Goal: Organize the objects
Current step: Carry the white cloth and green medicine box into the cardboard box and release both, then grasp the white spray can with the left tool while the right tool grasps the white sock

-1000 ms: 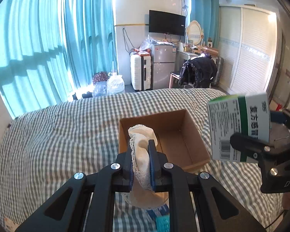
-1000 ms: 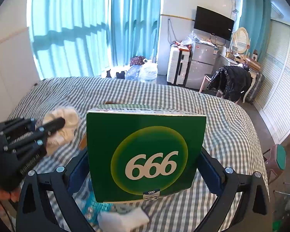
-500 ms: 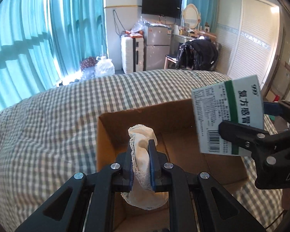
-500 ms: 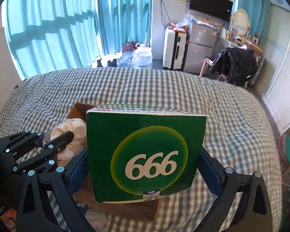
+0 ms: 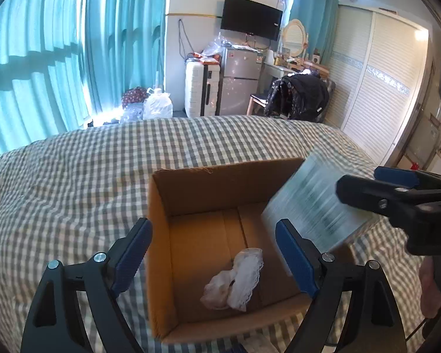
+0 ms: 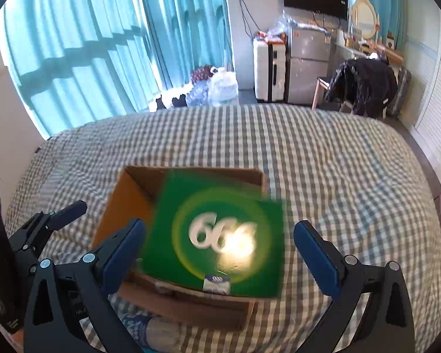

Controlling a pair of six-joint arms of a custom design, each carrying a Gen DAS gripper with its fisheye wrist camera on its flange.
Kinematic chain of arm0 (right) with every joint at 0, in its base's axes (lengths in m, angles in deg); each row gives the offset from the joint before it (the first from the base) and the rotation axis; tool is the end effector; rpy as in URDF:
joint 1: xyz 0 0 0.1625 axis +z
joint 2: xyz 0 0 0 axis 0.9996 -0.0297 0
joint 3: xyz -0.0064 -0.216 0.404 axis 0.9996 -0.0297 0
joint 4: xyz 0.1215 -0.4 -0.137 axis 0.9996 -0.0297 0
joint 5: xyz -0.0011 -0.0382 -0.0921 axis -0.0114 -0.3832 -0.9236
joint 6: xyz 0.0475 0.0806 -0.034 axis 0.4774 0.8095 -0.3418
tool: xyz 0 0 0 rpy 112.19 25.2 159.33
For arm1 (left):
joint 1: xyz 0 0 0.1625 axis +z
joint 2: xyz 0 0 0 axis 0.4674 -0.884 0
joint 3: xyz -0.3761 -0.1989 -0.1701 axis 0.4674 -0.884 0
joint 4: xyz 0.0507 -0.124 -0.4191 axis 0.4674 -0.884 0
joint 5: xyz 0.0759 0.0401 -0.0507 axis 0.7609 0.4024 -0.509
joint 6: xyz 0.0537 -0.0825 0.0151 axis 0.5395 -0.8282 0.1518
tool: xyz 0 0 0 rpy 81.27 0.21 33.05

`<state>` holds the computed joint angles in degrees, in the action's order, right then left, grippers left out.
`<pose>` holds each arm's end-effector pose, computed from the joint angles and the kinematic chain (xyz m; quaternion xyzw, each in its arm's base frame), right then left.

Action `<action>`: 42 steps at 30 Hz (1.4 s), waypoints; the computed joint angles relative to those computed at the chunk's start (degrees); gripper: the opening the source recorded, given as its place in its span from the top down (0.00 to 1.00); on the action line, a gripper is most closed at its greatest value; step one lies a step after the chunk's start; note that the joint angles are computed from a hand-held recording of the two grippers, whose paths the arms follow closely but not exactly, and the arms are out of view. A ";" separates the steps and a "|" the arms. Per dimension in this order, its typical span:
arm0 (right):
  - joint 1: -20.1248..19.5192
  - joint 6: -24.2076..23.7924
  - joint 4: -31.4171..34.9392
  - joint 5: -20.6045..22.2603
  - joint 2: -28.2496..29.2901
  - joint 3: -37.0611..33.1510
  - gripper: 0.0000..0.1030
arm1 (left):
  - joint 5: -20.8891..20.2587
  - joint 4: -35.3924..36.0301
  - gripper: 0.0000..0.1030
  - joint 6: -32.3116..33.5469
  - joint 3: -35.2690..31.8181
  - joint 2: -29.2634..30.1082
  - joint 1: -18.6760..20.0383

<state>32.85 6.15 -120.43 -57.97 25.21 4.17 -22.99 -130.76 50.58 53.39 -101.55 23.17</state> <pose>0.4691 -0.6175 0.0839 0.2814 -0.9019 0.2414 0.2215 -0.1559 -0.5376 0.3453 0.1054 0.8525 -0.3908 0.3307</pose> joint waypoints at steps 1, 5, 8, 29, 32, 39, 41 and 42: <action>0.64 -0.17 -0.30 -0.22 -0.65 0.38 0.02 | 1.06 1.58 0.14 -1.41 0.18 -0.81 -0.86; 2.13 -0.41 -1.75 1.17 -2.93 1.62 0.02 | 4.33 7.02 0.14 -5.99 1.47 -4.27 -4.61; 2.97 0.99 -1.75 3.31 -5.73 4.14 0.02 | 7.12 14.14 0.14 -11.36 1.96 -6.76 -7.45; 11.27 -0.77 -4.23 -3.78 -21.86 24.33 0.02 | 12.30 95.90 0.14 -80.51 -0.94 -19.38 -28.74; 11.68 -1.19 -4.94 -3.33 -22.39 26.14 0.02 | 10.76 100.08 0.14 -87.25 0.14 -19.57 -30.47; 10.29 -3.06 -6.10 -2.80 -21.74 31.37 0.02 | 5.31 99.94 0.14 -94.40 6.16 -21.50 -32.25; 9.41 -3.75 -6.23 -3.22 -20.93 32.38 0.02 | 3.19 100.49 0.14 -97.01 7.96 -21.43 -32.40; 8.84 -3.93 -6.12 -3.14 -20.43 32.89 0.02 | 2.07 99.76 0.14 -97.63 9.29 -21.53 -32.46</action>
